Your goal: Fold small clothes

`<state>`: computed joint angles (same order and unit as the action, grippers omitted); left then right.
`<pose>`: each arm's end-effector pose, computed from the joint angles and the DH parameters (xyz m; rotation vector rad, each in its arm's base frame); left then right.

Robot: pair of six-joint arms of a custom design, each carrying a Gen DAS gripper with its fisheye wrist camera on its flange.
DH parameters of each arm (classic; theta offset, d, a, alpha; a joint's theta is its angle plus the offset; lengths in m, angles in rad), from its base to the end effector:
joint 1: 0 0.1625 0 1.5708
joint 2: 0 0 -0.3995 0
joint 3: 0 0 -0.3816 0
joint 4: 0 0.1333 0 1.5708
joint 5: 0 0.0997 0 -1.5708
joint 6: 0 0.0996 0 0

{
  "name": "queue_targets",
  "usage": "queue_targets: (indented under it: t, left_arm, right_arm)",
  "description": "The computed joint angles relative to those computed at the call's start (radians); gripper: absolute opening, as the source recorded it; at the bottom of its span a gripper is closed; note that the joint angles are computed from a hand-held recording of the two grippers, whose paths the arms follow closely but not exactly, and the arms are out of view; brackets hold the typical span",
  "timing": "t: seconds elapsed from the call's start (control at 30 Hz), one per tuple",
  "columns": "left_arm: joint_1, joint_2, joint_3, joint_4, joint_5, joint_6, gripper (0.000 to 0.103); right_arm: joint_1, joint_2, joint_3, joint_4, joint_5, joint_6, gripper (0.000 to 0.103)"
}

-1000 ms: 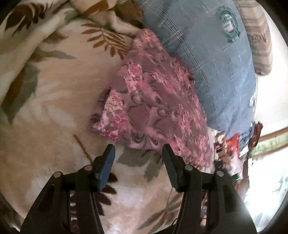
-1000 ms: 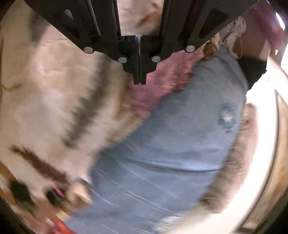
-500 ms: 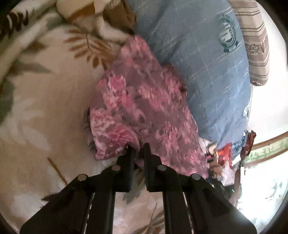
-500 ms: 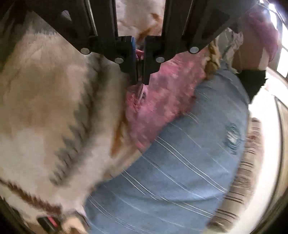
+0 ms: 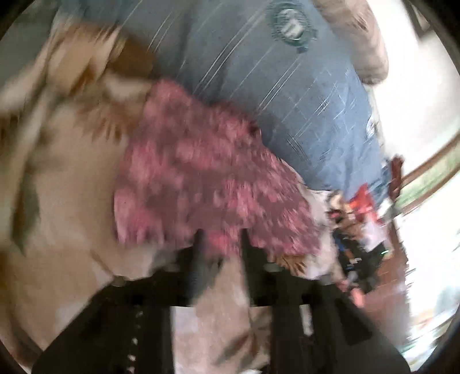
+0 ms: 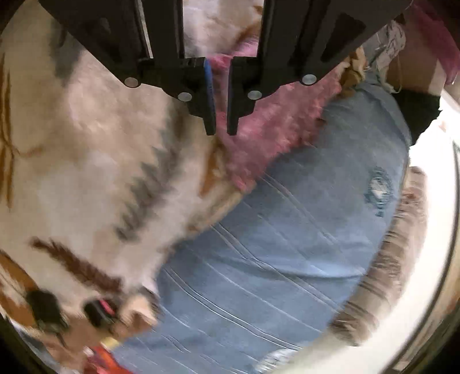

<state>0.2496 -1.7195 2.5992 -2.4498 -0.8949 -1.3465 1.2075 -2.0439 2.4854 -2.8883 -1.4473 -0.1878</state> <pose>-0.2266 -0.2596 0.1858 -0.0354 2.8247 -0.9648 0.0285 -0.3347 0.3684 -0.1607 -2.7301 1.2780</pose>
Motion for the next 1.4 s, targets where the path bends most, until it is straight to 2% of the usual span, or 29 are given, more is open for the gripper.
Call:
queue_targets:
  t: [0.07, 0.13, 0.2, 0.27, 0.3, 0.33, 0.37, 0.4, 0.43, 0.47, 0.5, 0.53, 0.67, 0.8, 1.07, 1.2, 1.27, 1.33, 1.4]
  left_arm:
    - [0.028, 0.079, -0.065, 0.042, 0.059, 0.03, 0.056]
    - [0.083, 0.181, -0.128, 0.028, 0.098, 0.073, 0.059]
    - [0.152, 0.283, -0.181, 0.012, 0.106, 0.088, 0.063]
    - [0.219, 0.375, -0.226, 0.035, 0.098, 0.073, 0.064]
    - [0.246, 0.411, -0.257, 0.094, 0.085, 0.054, 0.067]
    - [0.278, 0.452, -0.284, 0.139, 0.064, 0.048, 0.067]
    - [0.276, 0.475, -0.285, 0.142, 0.084, 0.051, 0.076]
    - [0.246, 0.488, -0.279, 0.156, 0.144, 0.039, 0.084]
    - [0.238, 0.512, -0.294, 0.198, 0.161, 0.024, 0.085]
    - [0.237, 0.523, -0.302, 0.216, 0.164, 0.016, 0.088]
    - [0.234, 0.53, -0.302, 0.216, 0.174, 0.008, 0.091]
    - [0.235, 0.533, -0.303, 0.213, 0.175, 0.007, 0.092]
    - [0.246, 0.545, -0.312, 0.226, 0.177, 0.01, 0.103]
    - [0.247, 0.555, -0.323, 0.254, 0.184, 0.003, 0.103]
    - [0.249, 0.563, -0.326, 0.25, 0.19, 0.011, 0.103]
    - [0.237, 0.526, -0.342, 0.277, 0.164, 0.034, 0.103]
    - [0.21, 0.495, -0.341, 0.325, 0.23, 0.002, 0.103]
    - [0.205, 0.473, -0.351, 0.39, 0.297, -0.036, 0.103]
    - [0.241, 0.454, -0.348, 0.341, 0.287, 0.009, 0.103]
  right_arm:
    - [0.075, 0.076, -0.026, -0.003, -0.028, -0.009, 0.024]
    - [0.161, 0.165, -0.042, -0.058, -0.111, -0.026, 0.027]
    - [0.239, 0.27, -0.064, -0.128, -0.23, -0.055, 0.033]
    - [0.264, 0.343, -0.076, -0.152, -0.31, -0.072, 0.042]
    - [0.279, 0.392, -0.094, -0.127, -0.392, -0.076, 0.046]
    - [0.281, 0.427, -0.101, -0.121, -0.441, -0.084, 0.048]
    - [0.282, 0.432, -0.086, -0.157, -0.448, -0.132, 0.047]
    - [0.295, 0.428, -0.074, -0.177, -0.464, -0.177, 0.052]
    - [0.31, 0.434, -0.079, -0.156, -0.489, -0.188, 0.06]
    - [0.314, 0.432, -0.08, -0.14, -0.483, -0.206, 0.065]
    - [0.308, 0.429, -0.075, -0.138, -0.466, -0.221, 0.074]
    - [0.309, 0.434, -0.072, -0.149, -0.467, -0.233, 0.077]
    - [0.368, 0.494, -0.069, -0.214, -0.566, -0.283, 0.086]
    - [0.421, 0.565, -0.078, -0.27, -0.666, -0.336, 0.094]
    - [0.425, 0.557, -0.071, -0.28, -0.672, -0.336, 0.095]
    - [0.423, 0.534, -0.061, -0.411, -0.647, -0.348, 0.094]
    - [0.419, 0.543, -0.074, -0.472, -0.678, -0.356, 0.095]
    - [0.399, 0.545, -0.106, -0.428, -0.721, -0.314, 0.094]
    - [0.366, 0.537, -0.139, -0.326, -0.738, -0.246, 0.094]
